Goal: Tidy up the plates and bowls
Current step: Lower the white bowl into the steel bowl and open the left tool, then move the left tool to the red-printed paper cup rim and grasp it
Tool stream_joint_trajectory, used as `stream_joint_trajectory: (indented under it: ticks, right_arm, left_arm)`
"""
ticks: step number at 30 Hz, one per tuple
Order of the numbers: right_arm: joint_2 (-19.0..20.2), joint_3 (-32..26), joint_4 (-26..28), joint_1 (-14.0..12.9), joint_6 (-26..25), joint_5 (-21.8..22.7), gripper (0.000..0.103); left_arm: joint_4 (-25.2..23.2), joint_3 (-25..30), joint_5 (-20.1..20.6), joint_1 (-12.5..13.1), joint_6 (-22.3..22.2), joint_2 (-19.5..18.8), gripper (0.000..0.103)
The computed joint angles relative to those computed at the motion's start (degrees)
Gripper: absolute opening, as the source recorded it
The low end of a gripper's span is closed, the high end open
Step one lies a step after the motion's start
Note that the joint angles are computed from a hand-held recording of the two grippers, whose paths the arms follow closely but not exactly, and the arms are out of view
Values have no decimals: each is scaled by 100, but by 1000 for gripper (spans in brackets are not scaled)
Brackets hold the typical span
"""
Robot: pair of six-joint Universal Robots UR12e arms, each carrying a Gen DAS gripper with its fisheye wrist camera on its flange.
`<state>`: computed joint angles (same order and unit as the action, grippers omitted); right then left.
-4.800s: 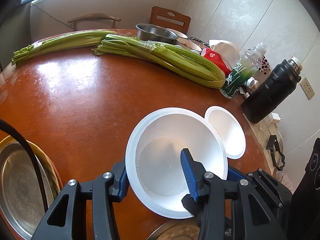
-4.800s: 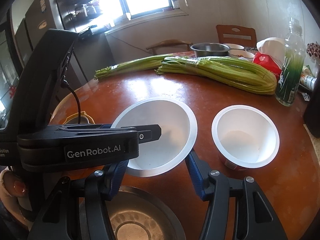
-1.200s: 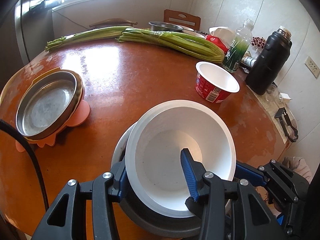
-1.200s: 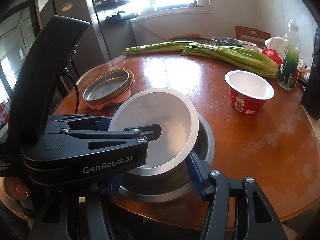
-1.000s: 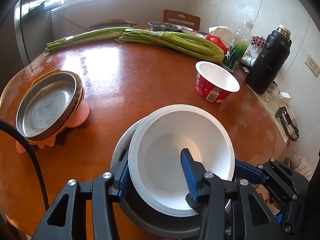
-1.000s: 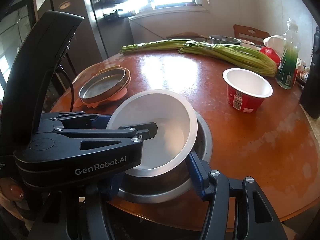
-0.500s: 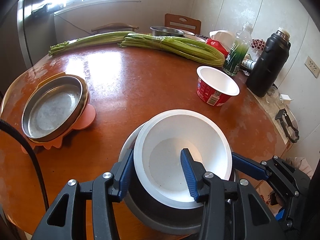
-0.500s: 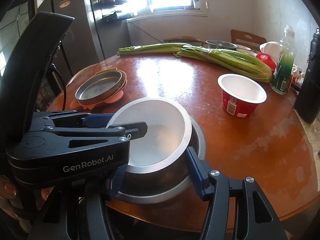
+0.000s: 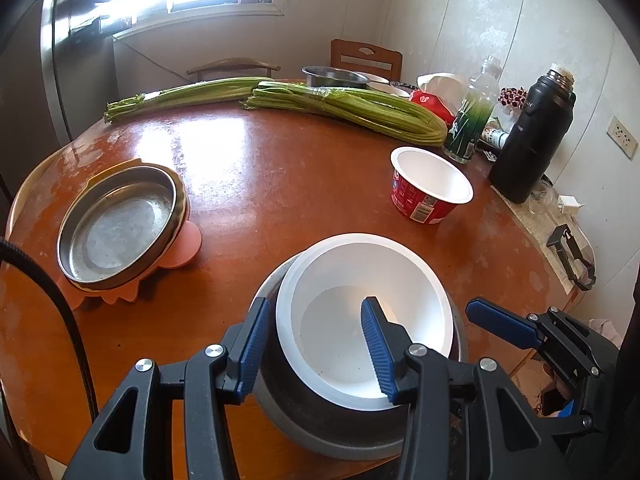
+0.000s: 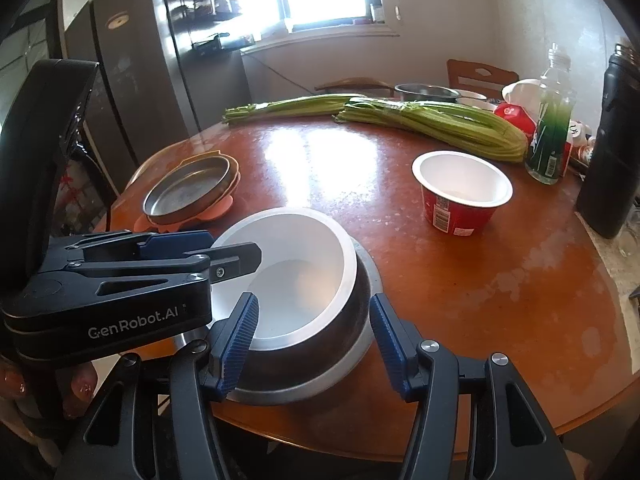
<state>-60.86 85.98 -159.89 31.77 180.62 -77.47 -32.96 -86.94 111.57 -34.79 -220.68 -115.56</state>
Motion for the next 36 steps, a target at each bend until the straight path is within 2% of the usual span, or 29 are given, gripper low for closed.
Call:
stream_joint_trajectory:
  ticks: [6,13,19,24,36]
  right_arm:
    - [-43,70,-245,-33,88,-71,60]
    - [-50,81,-440,-25,172,-394,66]
    - [-36,83,-630,-40,282,-551,70]
    - [0,27,-608,-65,329,-560,72]
    - [212,-288,-468,-180,492,-612,74]
  left_arm:
    - [36,35,135,-59,72,-1,48]
    - [178,5,311,-101,87,44,55]
    - [241,-8,419,-101,105,62,56]
    - [220,32,362,-74,112,32,57]
    - [92,450,276,61,451,-191,60]
